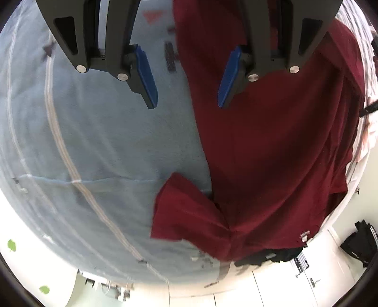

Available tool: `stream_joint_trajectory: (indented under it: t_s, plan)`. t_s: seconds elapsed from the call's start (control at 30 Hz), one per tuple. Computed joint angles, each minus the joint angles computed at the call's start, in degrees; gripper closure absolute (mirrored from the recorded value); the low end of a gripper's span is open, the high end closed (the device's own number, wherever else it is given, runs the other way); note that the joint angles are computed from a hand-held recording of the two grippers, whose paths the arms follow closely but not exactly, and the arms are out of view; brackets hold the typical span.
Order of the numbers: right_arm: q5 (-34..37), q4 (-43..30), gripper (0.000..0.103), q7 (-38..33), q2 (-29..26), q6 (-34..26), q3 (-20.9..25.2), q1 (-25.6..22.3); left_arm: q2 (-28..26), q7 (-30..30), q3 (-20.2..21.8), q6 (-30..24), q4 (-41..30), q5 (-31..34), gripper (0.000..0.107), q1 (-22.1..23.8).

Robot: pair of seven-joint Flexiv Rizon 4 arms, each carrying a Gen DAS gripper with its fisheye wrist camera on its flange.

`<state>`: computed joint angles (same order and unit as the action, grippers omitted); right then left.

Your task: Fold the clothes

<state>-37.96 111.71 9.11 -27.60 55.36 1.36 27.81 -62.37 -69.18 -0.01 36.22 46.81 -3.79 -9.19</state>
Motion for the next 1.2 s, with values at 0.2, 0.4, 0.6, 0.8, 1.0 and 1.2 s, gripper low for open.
stream_joint_trajectory:
  t_s: [0.2,0.4,0.6,0.8,1.0,1.2]
  plan:
    - [0.0,0.6,0.054,-0.7,-1.2,-0.2,0.2,1.1,3.6,4.5,-3.5,4.6,8.3,-3.0,0.094,2.2]
    - [1.2,4.5,0.053,3.0,1.6,3.0,1.7,1.7,10.3,9.8,-5.9,13.4,22.0,-7.2,0.102,4.8]
    - [-1.9,8.7,0.101,4.6,4.2,6.7,2.0,3.0,17.4,12.9,-6.5,17.4,35.4,-11.0,0.103,7.7]
    - [-3.3,14.1,0.101,10.9,9.6,5.2,4.4,4.3,27.5,18.4,-7.5,19.6,51.0,-16.6,0.103,12.1]
    - [0.4,18.3,0.101,15.0,15.1,0.9,10.6,5.8,39.9,21.9,-2.7,17.7,65.9,-19.7,0.103,15.5]
    - [2.6,18.4,0.098,16.8,17.9,-4.6,14.2,8.2,46.0,27.6,0.1,16.1,71.6,-23.3,0.102,18.0]
